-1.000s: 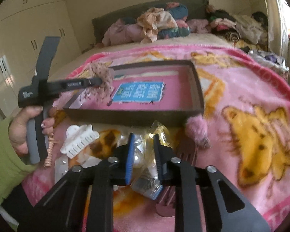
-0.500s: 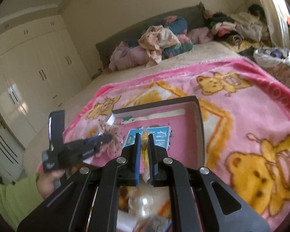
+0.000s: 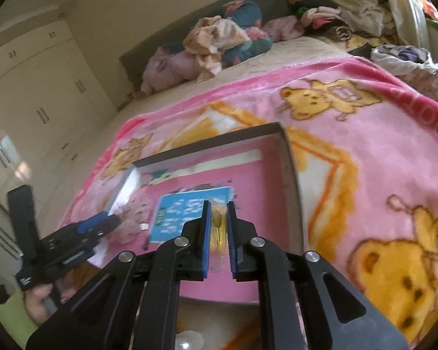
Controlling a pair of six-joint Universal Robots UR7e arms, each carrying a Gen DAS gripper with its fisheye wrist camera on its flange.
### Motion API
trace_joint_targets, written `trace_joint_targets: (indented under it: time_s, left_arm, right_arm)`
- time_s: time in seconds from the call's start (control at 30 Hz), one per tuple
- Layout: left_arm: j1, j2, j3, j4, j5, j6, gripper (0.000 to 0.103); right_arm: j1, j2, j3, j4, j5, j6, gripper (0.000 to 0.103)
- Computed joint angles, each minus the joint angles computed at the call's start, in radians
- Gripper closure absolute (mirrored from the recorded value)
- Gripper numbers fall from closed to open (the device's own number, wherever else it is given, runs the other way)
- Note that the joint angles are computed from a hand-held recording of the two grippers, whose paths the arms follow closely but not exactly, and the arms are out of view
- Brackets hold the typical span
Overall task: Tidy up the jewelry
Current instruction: 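Carry the bow into the tray with the left gripper while the right gripper carries yellow bangles in, then open both grippers and withdraw them from the tray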
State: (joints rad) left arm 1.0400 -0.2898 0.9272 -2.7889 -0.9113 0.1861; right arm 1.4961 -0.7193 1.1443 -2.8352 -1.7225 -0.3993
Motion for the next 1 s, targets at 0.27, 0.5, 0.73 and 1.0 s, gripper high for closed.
trace_joint_targets:
  time_s: [0.27, 0.5, 0.73, 1.0]
  left_arm:
    - [-0.009, -0.04, 0.075, -0.06, 0.0, -0.008, 0.051]
    - [-0.026, -0.084, 0.156, -0.127, -0.002, -0.007, 0.044]
    - [-0.046, -0.125, 0.239, -0.197, 0.0, -0.002, 0.036]
    - [-0.07, -0.177, 0.344, -0.288, -0.013, 0.0, 0.018]
  right_arm:
    - [0.008, 0.002, 0.025, -0.067, -0.101, -0.056, 0.086]
    - [0.015, -0.042, 0.116, -0.153, -0.11, -0.093, 0.07]
    - [0.033, -0.105, 0.234, -0.279, -0.105, -0.149, 0.052]
    - [0.045, -0.178, 0.374, -0.415, -0.079, -0.206, 0.033]
